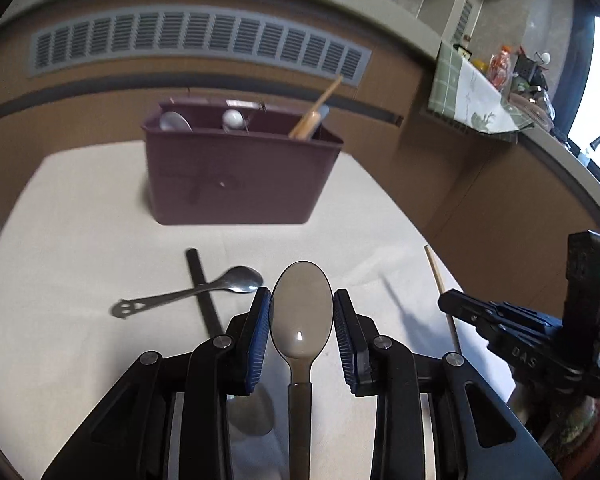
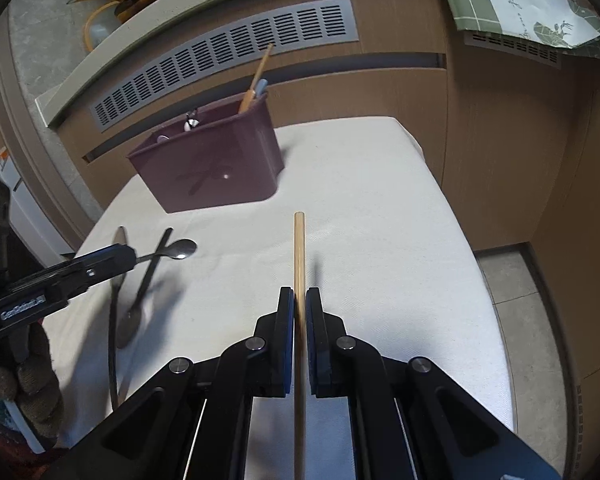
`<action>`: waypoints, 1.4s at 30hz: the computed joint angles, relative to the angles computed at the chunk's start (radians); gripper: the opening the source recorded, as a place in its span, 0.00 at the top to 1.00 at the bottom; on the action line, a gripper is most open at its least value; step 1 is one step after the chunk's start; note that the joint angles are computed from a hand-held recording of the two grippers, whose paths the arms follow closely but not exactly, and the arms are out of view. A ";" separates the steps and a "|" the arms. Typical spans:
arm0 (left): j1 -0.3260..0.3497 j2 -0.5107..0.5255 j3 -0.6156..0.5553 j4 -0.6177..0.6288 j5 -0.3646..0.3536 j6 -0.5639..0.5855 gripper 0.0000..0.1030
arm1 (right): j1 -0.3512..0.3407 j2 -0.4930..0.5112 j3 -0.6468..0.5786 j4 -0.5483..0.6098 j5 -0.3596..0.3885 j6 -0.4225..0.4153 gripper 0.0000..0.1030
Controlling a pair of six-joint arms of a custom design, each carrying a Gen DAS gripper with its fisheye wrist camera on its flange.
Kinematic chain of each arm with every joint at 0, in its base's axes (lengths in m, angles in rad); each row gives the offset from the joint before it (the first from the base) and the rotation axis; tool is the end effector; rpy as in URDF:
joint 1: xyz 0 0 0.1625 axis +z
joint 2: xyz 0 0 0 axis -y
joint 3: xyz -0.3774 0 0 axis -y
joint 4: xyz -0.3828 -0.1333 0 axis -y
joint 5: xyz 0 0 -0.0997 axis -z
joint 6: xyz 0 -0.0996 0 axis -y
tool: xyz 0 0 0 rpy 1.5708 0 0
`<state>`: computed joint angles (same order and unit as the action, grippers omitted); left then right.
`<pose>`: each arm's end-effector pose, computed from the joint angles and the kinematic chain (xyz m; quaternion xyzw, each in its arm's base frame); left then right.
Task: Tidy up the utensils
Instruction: 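Grasp the translucent grey plastic spoon with the left gripper while the right gripper holds the chopstick, then carry the grey spoon and chopstick over the caddy and open both grippers to drop them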
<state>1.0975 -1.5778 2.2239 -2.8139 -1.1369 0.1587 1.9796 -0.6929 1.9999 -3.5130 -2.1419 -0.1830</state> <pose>-0.0429 -0.4681 0.2907 0.2299 0.9068 -0.3159 0.1582 0.2797 -0.4457 0.0257 0.1817 -0.8976 0.3279 0.2321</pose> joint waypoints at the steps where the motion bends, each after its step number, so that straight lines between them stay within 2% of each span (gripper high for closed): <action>1: -0.009 -0.020 0.014 -0.011 0.014 0.010 0.69 | 0.005 0.002 -0.003 -0.002 0.002 -0.001 0.94; 7: -0.008 -0.096 0.056 -0.063 0.023 0.020 0.69 | 0.032 0.010 -0.027 0.000 0.003 -0.005 0.94; 13: 0.008 -0.092 0.029 -0.077 0.024 0.036 0.69 | 0.044 0.021 -0.048 0.004 -0.016 -0.013 0.94; 18: -0.039 -0.100 -0.036 -0.119 0.009 0.092 0.70 | 0.068 0.022 -0.089 -0.056 0.008 -0.064 0.94; 22: -0.099 -0.068 -0.200 -0.138 -0.041 0.169 0.73 | 0.138 0.013 -0.222 -0.069 0.040 -0.206 0.94; 25: -0.102 -0.002 -0.340 -0.122 -0.089 0.178 0.73 | 0.182 0.037 -0.401 -0.047 0.090 -0.301 0.94; 27: -0.092 0.043 -0.409 -0.111 -0.102 0.185 0.73 | 0.193 0.078 -0.512 -0.034 0.113 -0.336 0.94; 30: -0.058 0.111 -0.500 -0.083 -0.123 0.178 0.73 | 0.189 0.152 -0.659 -0.002 0.144 -0.352 0.94; 34: 0.006 0.189 -0.593 -0.032 -0.171 0.144 0.73 | 0.165 0.255 -0.790 0.004 0.172 -0.374 0.94; 42: 0.082 0.289 -0.678 0.026 -0.194 0.136 0.73 | 0.112 0.378 -0.908 0.011 0.215 -0.371 0.94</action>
